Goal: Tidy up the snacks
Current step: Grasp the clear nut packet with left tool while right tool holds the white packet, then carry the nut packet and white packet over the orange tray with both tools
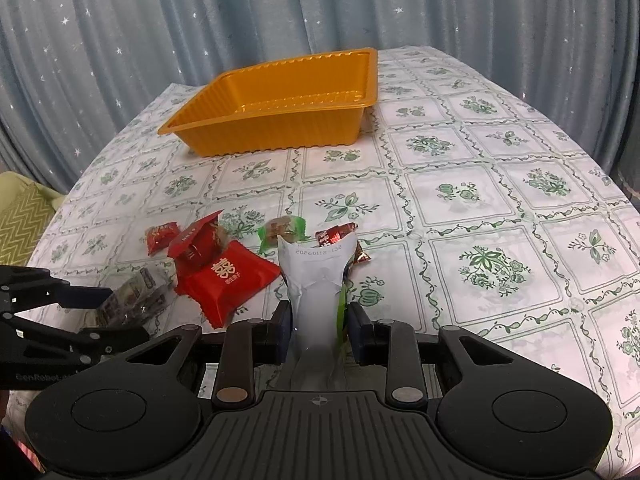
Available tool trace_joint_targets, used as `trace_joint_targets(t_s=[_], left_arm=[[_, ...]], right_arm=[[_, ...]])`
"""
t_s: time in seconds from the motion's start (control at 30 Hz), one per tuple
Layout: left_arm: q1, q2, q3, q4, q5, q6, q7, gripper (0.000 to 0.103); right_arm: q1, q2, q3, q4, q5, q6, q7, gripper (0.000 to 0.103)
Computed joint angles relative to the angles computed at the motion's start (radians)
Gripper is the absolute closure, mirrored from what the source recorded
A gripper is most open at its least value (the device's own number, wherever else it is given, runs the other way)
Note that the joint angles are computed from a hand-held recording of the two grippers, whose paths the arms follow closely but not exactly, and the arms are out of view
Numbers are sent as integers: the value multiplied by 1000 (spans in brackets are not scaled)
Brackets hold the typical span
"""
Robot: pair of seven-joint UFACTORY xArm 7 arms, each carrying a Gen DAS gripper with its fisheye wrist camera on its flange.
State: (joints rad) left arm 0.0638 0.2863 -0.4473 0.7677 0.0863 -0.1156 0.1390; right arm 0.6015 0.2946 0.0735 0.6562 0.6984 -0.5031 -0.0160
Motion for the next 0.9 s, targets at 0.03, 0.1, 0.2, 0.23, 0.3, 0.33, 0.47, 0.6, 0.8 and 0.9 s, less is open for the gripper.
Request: trace_joint_targets(t_s=[0.03,0.1,0.2,0.23,0.3,0.33,0.47,0.6,0.8,0.9], left_arm=[[-23,4,24,3,-9,-8,-12,49],[-34,19,33,16,-17,-11,-32,53],[-122,23,115,18,-18,-34,-51,62],[-167,18,156,14,-18,-41,-54,64],[-190,12,178,8,-16,-45,-69,66],[-200,7,187,4,-17,-46,-78,68],[-380,-26,351,-30,-84,-64,-135,69],[-535,-56,478,-76,-187,-106,-154,69],[-633,-110,516,-119,-360,-141,-117,69],[-712,-129,557,-117,-482,-141,-36,69]], right_arm=[[0,1,0,1,1,0,1,73],[6,1,-2,4,9,0,-4,73],[5,-1,-1,3,9,2,-5,73],[4,-3,0,2,8,4,-3,73],[5,-3,-1,2,9,1,-4,73],[6,-3,0,2,10,0,-3,73],[13,-7,2,-2,23,-12,-9,73],[14,-18,11,-8,34,-21,-14,73],[20,-41,26,-20,69,-35,-35,73],[23,-57,34,-25,96,-42,-51,73]])
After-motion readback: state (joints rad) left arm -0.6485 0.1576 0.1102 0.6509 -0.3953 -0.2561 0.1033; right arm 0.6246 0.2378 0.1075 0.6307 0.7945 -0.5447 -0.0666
